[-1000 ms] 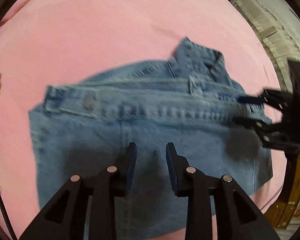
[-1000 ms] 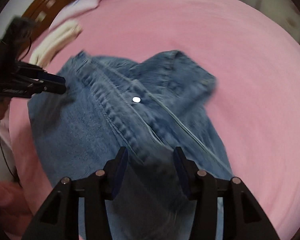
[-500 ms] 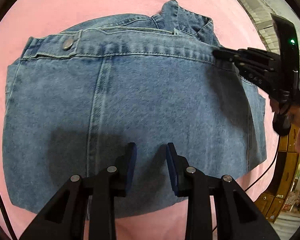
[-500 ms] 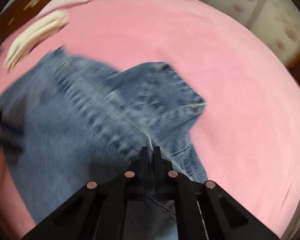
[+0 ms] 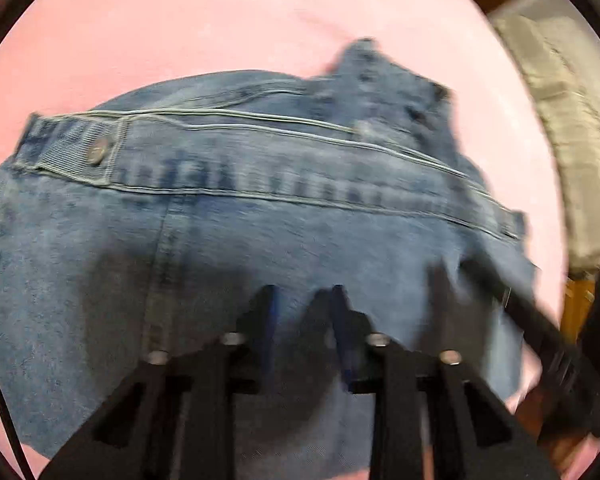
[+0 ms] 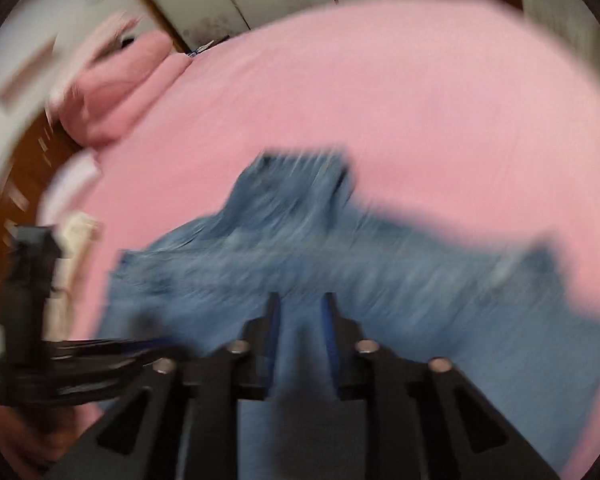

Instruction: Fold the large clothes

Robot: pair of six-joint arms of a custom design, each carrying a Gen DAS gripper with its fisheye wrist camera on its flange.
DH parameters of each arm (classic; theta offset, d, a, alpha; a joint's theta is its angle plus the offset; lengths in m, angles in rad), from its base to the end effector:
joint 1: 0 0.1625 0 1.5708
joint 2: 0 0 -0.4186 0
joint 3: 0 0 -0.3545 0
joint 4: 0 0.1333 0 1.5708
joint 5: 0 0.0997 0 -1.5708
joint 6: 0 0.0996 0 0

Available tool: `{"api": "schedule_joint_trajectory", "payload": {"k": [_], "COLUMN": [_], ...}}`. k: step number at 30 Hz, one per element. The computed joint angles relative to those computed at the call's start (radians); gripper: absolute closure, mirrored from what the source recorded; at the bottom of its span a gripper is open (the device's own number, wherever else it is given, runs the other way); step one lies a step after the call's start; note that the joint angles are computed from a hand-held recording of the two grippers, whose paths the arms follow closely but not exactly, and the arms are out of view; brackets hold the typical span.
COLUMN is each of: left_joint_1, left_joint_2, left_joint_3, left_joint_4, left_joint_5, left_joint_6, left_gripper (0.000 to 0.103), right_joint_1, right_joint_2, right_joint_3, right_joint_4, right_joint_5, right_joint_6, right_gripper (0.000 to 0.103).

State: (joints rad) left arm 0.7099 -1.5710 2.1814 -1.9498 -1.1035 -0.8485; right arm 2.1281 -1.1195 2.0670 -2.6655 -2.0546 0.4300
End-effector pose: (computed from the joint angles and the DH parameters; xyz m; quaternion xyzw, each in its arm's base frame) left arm -0.1623 -0.3744 0.2685 0.0327 0.9661 -0.0998 0.2357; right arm 0.3388 -0.3792 0.1788 0.0440 -0.9674 0.1761 0.1766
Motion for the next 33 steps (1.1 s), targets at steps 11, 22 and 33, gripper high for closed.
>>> {"api": "schedule_joint_trajectory", "payload": {"k": [11, 22, 33], "left_joint_1": [0.097, -0.073, -0.087], "left_joint_2": [0.013, -0.002, -0.181], "left_joint_3": [-0.035, 0.05, 0.103], "left_joint_4": [0.012, -0.05, 0.215], "left_joint_5": [0.231, -0.042, 0.019], "left_joint_6": [0.034, 0.02, -0.126], "left_gripper": [0.102, 0.102, 0.102], "right_joint_1": [-0.102, -0.027, -0.019], "right_joint_2": [-0.234, -0.191, -0.424], "right_joint_3": [0.18, 0.166, 0.355], "right_joint_4": [0.065, -0.056, 0.082], "right_joint_5": [-0.391, 0.047, 0.069], "right_joint_6": [0.252, 0.131, 0.305], "right_gripper": [0.103, 0.103, 0.103]}}
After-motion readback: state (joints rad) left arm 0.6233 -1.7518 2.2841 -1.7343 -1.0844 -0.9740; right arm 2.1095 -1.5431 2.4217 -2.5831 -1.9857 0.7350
